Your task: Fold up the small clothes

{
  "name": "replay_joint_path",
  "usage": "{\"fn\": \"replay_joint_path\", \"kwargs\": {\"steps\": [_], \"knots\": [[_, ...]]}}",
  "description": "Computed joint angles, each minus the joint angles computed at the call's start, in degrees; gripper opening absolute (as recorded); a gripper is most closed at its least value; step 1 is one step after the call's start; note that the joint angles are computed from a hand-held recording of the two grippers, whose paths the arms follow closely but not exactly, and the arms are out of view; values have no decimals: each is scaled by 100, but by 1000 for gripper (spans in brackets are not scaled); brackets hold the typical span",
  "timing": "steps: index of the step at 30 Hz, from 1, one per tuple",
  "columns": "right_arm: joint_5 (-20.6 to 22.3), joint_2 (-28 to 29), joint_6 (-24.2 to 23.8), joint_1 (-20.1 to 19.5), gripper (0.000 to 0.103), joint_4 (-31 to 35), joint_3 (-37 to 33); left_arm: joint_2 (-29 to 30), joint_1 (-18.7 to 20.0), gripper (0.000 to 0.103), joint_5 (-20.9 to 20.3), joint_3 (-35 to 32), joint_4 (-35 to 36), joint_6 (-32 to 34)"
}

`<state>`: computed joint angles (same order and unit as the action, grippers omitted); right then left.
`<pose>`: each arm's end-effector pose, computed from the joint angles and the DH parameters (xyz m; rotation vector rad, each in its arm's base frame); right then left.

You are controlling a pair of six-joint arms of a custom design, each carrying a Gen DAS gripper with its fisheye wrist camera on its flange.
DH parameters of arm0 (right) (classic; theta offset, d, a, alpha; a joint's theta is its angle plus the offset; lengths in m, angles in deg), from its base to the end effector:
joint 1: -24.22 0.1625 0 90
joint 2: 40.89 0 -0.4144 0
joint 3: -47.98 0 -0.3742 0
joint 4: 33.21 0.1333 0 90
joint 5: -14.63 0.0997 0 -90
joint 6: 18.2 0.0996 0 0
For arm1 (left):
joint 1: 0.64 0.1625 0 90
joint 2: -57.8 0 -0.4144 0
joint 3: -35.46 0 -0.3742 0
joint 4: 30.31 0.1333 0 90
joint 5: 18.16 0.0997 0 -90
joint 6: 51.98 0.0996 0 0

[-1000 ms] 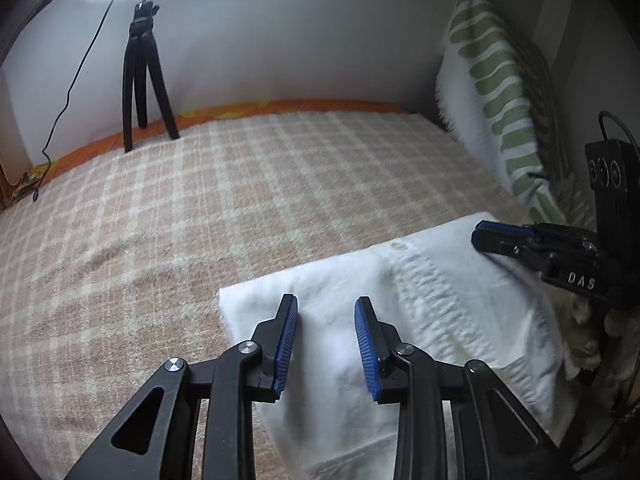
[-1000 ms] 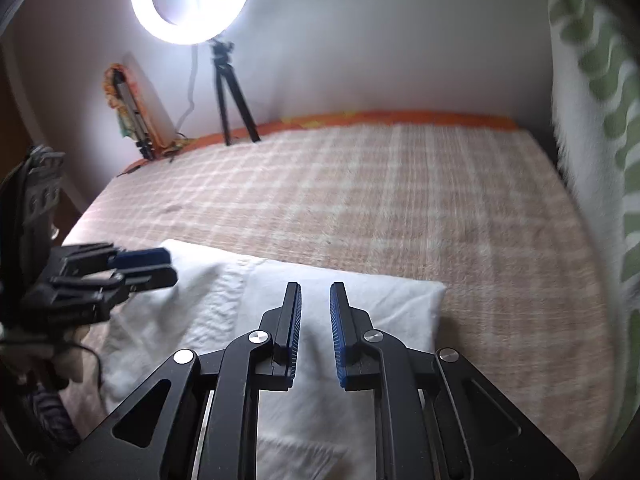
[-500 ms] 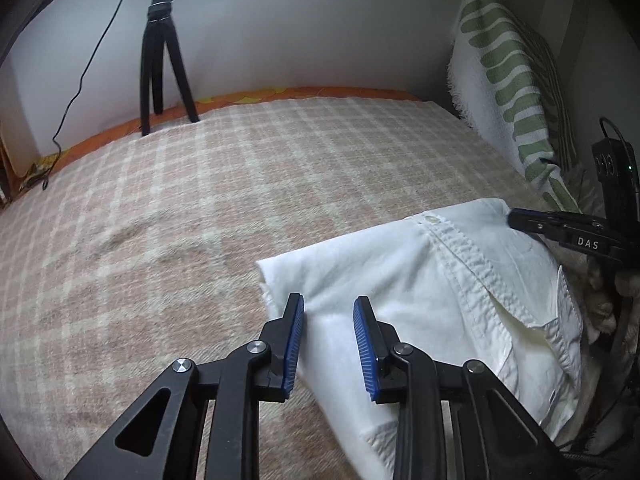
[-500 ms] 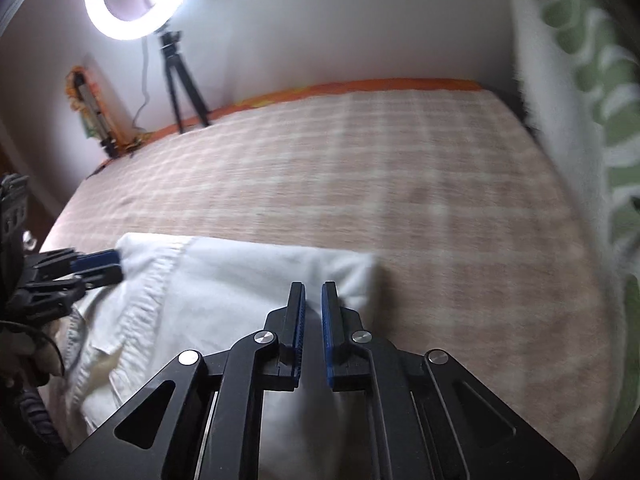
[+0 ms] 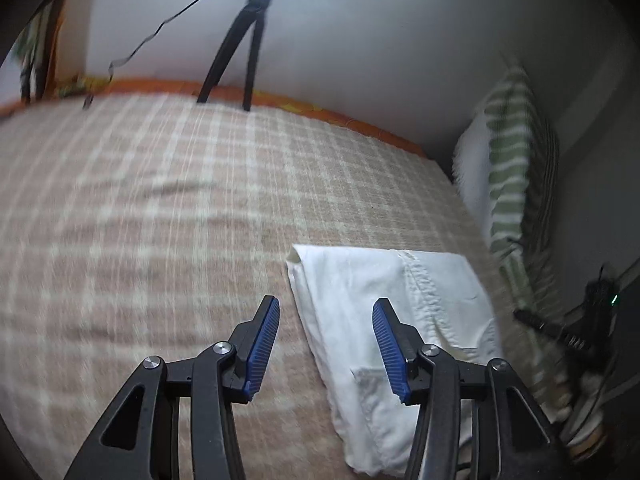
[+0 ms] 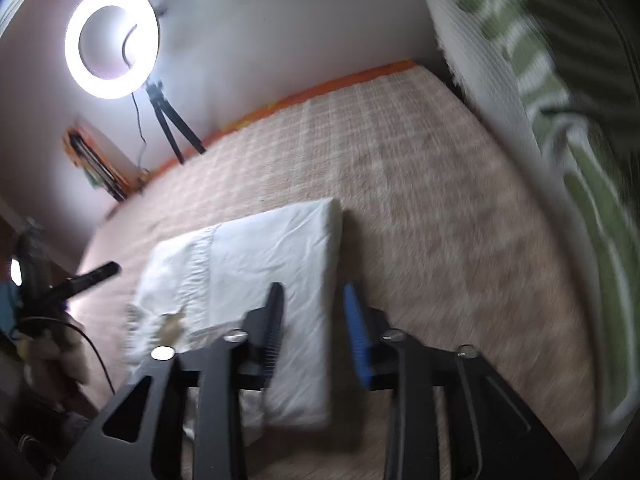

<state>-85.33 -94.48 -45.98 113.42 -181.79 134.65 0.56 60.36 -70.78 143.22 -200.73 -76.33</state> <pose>0.1064 -0.6933 0.2461 0.6023 -2.7484 0.5563 -0.1156 -0.6083 0.2033 -0.1294 2.6121 -1.0170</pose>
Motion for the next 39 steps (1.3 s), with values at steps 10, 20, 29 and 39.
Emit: {"fn": "replay_joint_path", "kwargs": {"steps": [10, 20, 29, 39], "knots": [[272, -199, 342, -300, 40, 312, 278, -69, 369, 51, -1181, 488, -395, -1227], [1231, -30, 649, -758, 43, 1105, -76, 376, 475, 49, -1518, 108, -370, -1201], [1746, 212, 706, -834, 42, 1389, -327, 538, 530, 36, -1585, -46, -491, -1080], [1131, 241, 458, -477, 14, 1018, -179, 695, 162, 13, -763, -228, -309, -549]]}}
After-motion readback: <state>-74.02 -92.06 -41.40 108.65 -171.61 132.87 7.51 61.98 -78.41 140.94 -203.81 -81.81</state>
